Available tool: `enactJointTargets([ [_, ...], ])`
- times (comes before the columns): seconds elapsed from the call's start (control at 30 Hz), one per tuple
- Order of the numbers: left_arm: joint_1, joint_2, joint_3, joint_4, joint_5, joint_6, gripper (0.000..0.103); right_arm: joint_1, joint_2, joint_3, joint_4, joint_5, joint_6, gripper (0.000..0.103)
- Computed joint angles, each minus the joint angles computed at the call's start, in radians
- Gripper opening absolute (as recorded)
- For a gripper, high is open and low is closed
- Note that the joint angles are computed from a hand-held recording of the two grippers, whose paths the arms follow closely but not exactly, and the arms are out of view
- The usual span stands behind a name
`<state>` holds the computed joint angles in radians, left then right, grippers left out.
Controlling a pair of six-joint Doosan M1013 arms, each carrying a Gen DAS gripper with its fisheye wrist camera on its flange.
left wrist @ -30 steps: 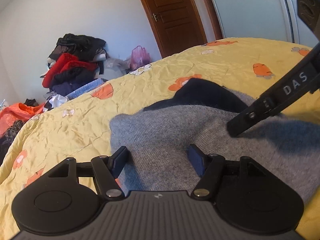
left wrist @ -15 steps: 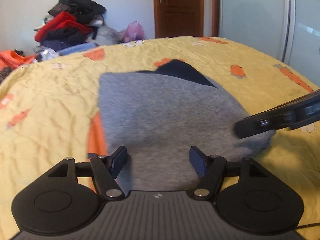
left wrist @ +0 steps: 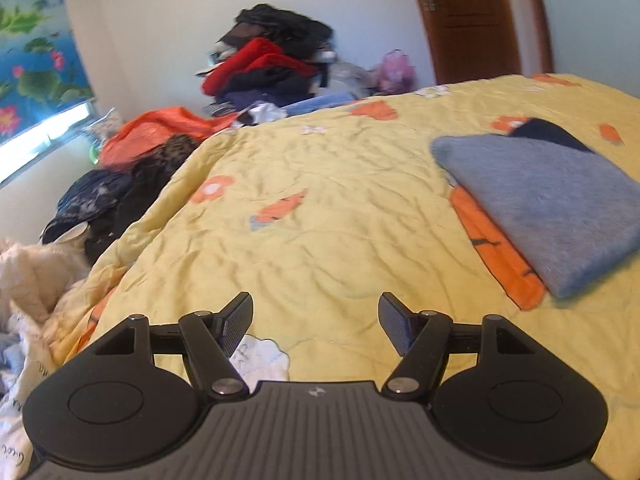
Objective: Fold small clothes
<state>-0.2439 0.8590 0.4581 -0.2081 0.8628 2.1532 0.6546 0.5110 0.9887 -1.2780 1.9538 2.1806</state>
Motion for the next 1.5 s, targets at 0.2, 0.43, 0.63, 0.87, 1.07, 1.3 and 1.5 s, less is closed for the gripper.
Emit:
enactJointTargets([
  [0.2,-0.048,-0.04,0.088,-0.086,0.065,-0.044,0.07,0.033,-0.022,0.025,-0.1,-0.32,0.396,0.103],
  [0.43,-0.115,-0.105,0.228,-0.006,0.071,-0.202,0.078,-0.053,0.078,-0.077,0.543,-0.941,0.688,0.1],
  [0.63,-0.126,-0.11,0.247,0.074,0.077,-0.348,0.084,-0.048,0.31,-0.443,0.719,-0.605,0.528,0.102],
  [0.87,-0.127,-0.087,0.206,0.107,0.113,-0.416,0.103,-0.032,0.416,-0.612,0.624,-0.418,0.499,0.103],
  [1.07,-0.127,-0.081,0.191,0.099,0.134,-0.402,0.103,-0.034,0.473,-0.723,0.618,-0.345,0.491,0.103],
  [1.3,-0.128,-0.078,0.184,0.096,0.145,-0.396,0.103,-0.026,0.457,-0.676,0.575,-0.376,0.521,0.103],
  [1.5,-0.129,-0.086,0.201,0.087,0.127,-0.38,0.103,-0.023,0.445,-0.643,0.555,-0.397,0.537,0.103],
])
